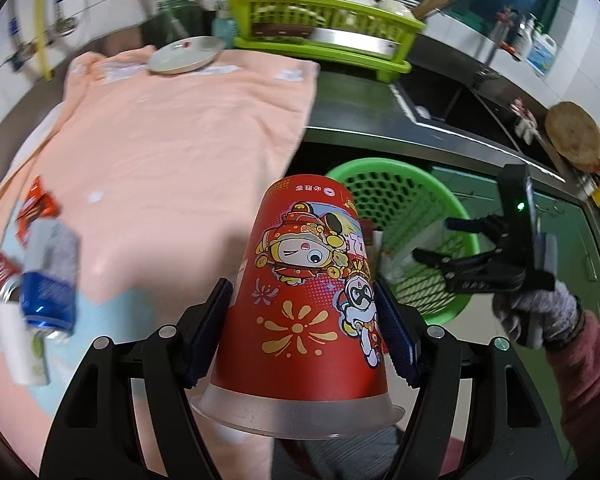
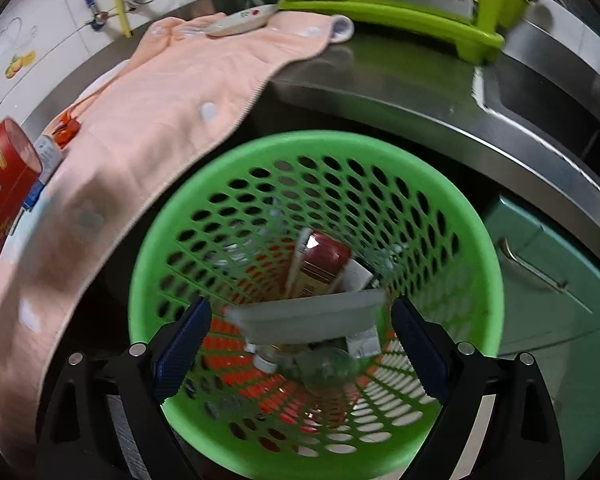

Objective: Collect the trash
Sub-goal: 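Drop the white lid into the green basket with the right tool while the left tool drops the red cup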

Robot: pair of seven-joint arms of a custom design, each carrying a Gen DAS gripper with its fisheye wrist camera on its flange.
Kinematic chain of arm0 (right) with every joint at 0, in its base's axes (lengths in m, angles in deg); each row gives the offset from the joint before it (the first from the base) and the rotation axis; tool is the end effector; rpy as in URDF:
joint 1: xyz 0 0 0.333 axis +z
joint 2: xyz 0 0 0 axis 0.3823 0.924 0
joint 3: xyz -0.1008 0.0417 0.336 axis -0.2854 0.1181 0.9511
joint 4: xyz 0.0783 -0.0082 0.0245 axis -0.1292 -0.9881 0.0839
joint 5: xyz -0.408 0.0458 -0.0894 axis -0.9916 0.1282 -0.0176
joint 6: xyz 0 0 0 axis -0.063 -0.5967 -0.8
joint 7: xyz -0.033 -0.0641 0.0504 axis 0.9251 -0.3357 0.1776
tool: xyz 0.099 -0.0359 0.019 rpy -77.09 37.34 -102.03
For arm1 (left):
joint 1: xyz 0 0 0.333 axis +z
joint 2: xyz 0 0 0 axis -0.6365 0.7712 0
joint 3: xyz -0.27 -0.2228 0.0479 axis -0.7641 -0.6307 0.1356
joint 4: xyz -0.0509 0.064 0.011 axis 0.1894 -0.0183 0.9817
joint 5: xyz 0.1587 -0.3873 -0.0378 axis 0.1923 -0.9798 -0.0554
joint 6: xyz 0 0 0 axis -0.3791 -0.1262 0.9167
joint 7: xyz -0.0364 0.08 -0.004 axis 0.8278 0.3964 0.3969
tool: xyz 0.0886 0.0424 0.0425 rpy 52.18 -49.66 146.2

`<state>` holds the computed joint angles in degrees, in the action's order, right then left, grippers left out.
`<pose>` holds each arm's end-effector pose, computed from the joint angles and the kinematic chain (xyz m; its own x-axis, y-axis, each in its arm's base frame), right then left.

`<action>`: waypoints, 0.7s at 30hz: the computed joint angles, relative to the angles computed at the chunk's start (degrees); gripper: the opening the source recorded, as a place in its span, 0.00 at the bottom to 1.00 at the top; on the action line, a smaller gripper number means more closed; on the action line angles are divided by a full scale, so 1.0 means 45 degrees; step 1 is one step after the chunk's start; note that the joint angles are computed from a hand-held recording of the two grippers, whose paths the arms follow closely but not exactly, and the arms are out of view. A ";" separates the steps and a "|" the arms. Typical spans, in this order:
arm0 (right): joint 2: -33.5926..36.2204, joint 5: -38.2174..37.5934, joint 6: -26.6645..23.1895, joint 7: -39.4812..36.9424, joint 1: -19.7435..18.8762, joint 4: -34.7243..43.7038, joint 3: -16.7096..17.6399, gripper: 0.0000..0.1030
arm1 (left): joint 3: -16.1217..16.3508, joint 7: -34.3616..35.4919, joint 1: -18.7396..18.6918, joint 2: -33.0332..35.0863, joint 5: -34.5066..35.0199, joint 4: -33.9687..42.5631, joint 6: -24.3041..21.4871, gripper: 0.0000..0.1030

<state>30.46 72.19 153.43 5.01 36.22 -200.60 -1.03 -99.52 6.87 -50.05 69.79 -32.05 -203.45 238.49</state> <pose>0.5505 0.2748 0.3532 0.4539 -0.8831 -0.1188 -0.7964 -0.3422 -0.4986 0.4503 -0.2443 0.4590 -0.1454 -0.9786 0.1458 -0.8397 0.0441 -0.5413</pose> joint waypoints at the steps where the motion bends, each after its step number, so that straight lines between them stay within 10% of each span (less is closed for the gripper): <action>1: -0.0016 0.0009 0.0047 -0.0022 -0.0027 -0.0053 -0.0007 0.86 | -0.0029 0.0051 -0.0043 0.0216 -0.0001 0.0195 0.0011 0.67; 14: -0.1595 0.4990 0.1113 -0.4466 -0.1217 -0.1308 0.1047 0.86 | 0.0279 0.0578 -0.1531 0.3552 -0.0254 0.3170 -0.0279 0.68; 21: -0.2579 0.8234 0.1309 -0.7034 -0.0741 -0.1874 0.0305 0.86 | 0.0574 0.0923 -0.2272 0.5481 -0.0921 0.4924 -0.0693 0.68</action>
